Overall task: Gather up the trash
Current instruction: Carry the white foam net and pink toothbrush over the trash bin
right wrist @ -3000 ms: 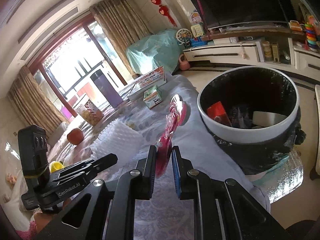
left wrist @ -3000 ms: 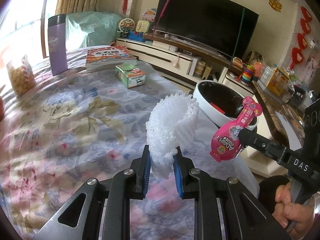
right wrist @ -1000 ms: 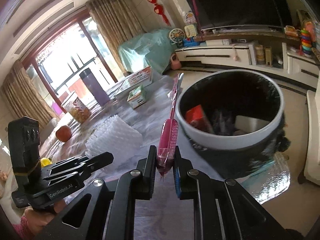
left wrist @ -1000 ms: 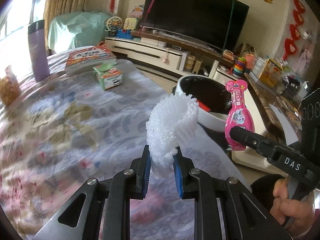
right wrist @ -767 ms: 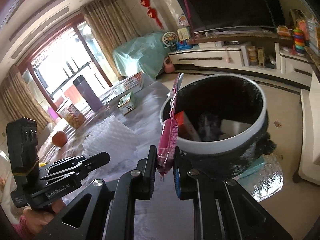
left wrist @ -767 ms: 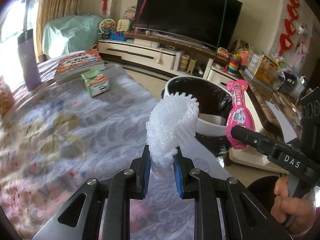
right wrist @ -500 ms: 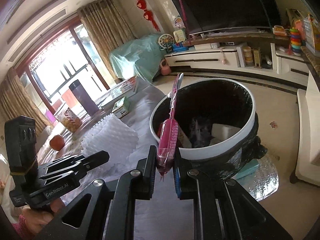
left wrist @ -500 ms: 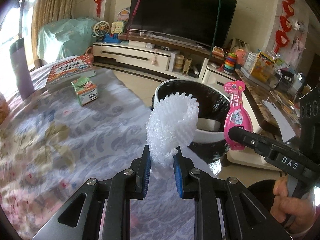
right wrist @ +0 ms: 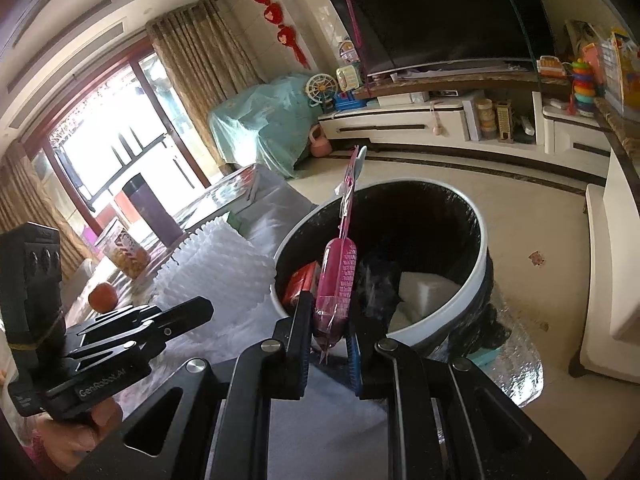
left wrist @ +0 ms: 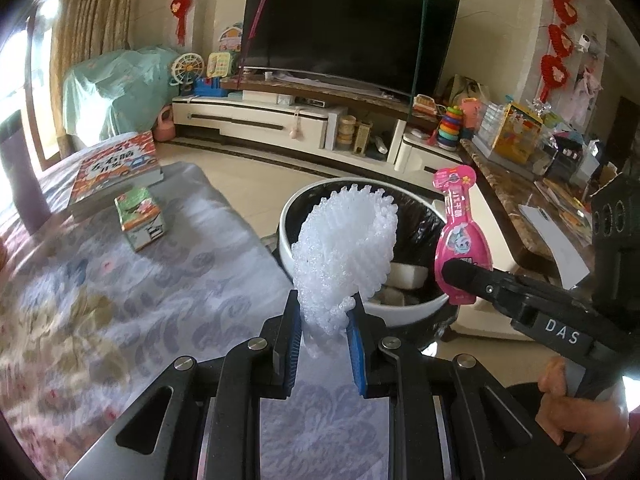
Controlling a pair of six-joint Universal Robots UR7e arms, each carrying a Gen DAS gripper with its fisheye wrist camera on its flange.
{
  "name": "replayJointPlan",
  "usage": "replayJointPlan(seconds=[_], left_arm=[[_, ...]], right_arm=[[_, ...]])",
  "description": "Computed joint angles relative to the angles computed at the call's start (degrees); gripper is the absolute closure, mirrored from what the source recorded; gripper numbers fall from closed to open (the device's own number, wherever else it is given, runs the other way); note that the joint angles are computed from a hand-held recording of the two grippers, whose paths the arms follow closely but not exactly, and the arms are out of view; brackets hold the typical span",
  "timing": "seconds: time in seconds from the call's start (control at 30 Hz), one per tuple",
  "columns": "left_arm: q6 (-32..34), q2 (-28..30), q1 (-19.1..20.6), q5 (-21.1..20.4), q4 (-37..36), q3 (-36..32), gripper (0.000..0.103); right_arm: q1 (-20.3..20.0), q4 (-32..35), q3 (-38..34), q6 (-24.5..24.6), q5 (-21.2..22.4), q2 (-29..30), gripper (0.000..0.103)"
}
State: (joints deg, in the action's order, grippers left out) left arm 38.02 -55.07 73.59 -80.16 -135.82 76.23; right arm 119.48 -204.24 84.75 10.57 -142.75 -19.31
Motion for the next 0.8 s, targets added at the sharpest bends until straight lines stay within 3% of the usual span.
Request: replayJointPlan(seconds=[0.47,0.8], left_arm=[[0.0,3.7,-1.1,0.5,0.2,-3.4,0.083],[-0.1,5.4,-2.0,1.3,0.0,-4.5,0.083]], right_arm=[[-1.4,1.3,-0.2,-1.7,-1.1,-1.3,0.088],[-2.7,3.5,1.3,-0.2,-0.9,-2.8,0.088]])
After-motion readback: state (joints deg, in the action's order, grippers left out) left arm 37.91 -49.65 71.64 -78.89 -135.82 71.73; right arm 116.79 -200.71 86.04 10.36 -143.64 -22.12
